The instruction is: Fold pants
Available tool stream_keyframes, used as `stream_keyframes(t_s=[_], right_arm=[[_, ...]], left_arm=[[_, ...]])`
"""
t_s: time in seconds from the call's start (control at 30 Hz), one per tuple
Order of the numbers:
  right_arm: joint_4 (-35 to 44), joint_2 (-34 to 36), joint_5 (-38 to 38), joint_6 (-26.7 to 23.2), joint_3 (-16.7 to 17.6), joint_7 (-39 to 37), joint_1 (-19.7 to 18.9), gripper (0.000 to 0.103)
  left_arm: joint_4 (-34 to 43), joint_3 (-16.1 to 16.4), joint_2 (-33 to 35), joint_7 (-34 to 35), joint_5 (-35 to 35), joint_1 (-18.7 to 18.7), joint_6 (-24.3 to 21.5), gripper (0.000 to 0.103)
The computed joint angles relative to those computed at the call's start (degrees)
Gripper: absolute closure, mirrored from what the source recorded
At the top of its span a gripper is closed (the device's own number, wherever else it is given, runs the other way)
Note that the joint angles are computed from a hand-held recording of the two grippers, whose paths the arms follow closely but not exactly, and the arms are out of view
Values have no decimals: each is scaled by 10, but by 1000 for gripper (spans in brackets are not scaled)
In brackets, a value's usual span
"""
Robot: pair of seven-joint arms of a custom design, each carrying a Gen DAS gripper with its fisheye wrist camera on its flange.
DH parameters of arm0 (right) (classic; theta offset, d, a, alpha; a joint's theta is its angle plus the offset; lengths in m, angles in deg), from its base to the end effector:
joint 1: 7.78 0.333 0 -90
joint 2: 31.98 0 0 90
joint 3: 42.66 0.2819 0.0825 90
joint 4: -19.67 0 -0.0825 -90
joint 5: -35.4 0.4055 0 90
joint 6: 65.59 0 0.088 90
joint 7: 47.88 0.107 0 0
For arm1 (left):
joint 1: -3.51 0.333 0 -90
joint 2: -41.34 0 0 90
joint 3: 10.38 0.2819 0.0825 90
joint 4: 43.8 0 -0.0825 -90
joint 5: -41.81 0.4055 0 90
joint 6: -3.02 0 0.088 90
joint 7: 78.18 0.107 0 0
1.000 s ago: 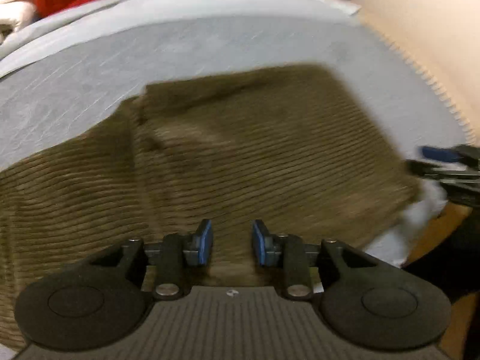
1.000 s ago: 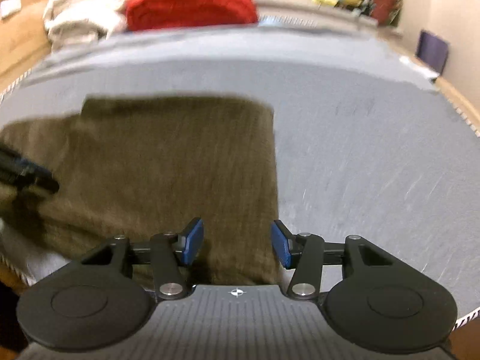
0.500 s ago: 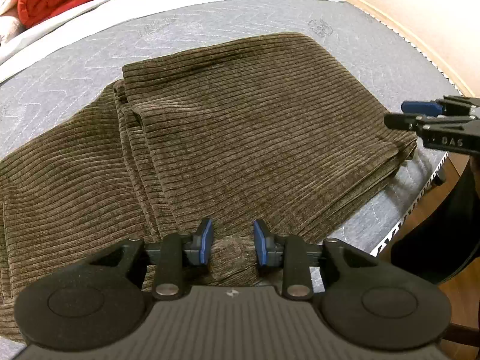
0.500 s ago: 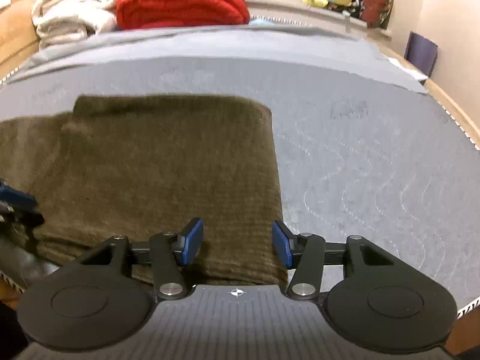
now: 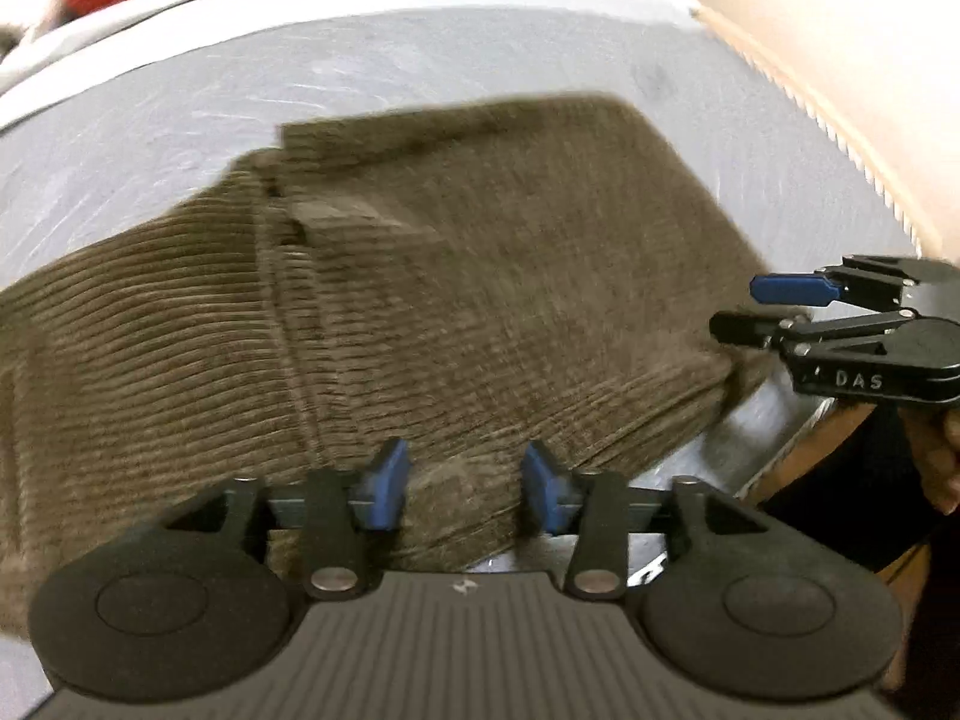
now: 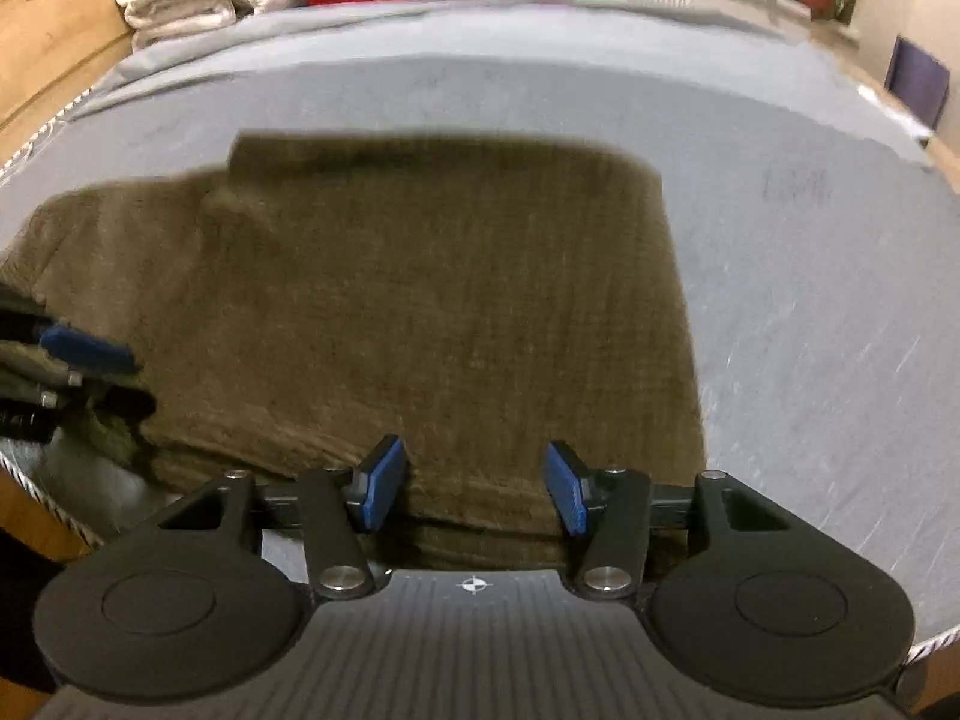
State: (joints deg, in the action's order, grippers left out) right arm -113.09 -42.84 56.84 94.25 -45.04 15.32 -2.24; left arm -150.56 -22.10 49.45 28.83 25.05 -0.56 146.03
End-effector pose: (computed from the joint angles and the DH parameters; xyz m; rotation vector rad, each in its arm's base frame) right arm 0.5494 0.0131 0.4480 -1.9657 1.5864 -0.5386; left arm 0.6288 -0.1711 0.4535 -1.6195 2.3727 -0.7736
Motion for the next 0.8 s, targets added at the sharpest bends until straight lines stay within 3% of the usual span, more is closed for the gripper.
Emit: stream_keyframes(t_s=[0.1,0.2,0.37,0.47,0.5,0.57,0.67,0.8], right_arm=[[12,-15,38,38,-7,-36,18,49],[44,-23,135,44,-40,-129,58,48],[81,-14,269,41,-63,-288,89,41],[80,5,284,37,-47,-278,69,42],[79,12,274,32,-38,-253,60,42],[80,22,227,10,-20,-189,40,43],[77,19,275,28,-18,-248,55,43],[75,26,252,19,-9,-261,51,43]], left_arm=[[-21,8,-37,3,-53,16,7,46],[-34,28,-65,-8,-75,26,13,44],[-57,62,-86,-74,-49,48,58,32],[-75,76,-83,-140,-46,65,68,29],[-68,81,-77,-196,-25,72,44,29],[-79,83,-79,-252,-11,81,67,28],[-80,88,-73,-354,69,91,88,22],[-47,92,-44,-451,75,107,42,20]])
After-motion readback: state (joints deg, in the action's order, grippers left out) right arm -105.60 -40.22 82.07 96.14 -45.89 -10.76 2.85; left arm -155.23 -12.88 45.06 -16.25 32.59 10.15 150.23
